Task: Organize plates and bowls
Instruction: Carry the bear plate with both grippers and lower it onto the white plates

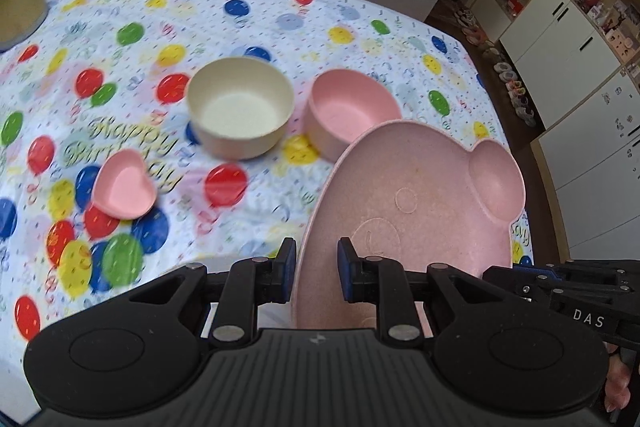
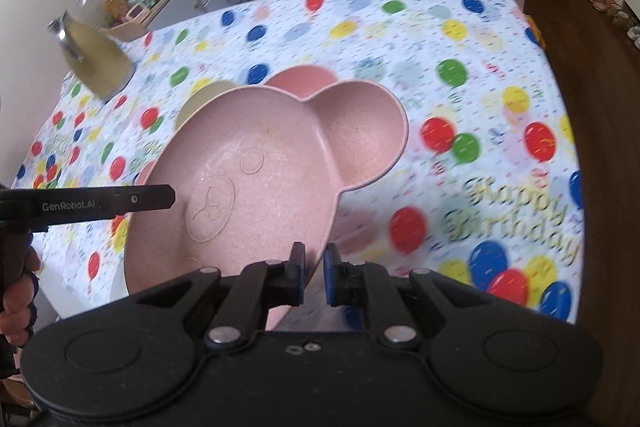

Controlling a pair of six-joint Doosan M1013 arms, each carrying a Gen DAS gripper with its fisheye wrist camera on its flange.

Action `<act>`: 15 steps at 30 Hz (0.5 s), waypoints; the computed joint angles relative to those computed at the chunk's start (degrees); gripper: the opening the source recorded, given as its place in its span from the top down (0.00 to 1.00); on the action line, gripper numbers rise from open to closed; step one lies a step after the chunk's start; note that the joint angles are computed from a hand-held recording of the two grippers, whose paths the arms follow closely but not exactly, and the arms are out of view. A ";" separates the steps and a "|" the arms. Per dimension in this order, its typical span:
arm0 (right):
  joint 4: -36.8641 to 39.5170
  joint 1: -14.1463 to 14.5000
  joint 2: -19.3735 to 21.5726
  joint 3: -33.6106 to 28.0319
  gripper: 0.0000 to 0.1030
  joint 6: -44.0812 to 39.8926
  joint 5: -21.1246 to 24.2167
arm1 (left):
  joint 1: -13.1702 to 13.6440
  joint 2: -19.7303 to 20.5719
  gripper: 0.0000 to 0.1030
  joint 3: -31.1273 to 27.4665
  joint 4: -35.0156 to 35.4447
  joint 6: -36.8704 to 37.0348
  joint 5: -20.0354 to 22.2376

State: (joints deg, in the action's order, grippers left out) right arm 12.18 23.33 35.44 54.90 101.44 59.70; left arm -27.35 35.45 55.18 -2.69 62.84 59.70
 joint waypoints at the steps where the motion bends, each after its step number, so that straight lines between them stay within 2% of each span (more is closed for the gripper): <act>1: -0.22 0.44 -0.10 0.24 0.92 0.29 0.02 | 0.13 -0.64 0.79 1.19 -0.12 -0.13 -0.39; 8: -1.53 3.03 0.31 0.55 0.92 1.91 1.04 | 1.27 -5.03 0.79 9.78 -1.58 -1.40 -3.14; 15: -2.54 5.09 1.39 0.30 0.92 2.39 2.03 | 2.20 -7.56 0.79 15.79 -2.69 -2.83 -4.96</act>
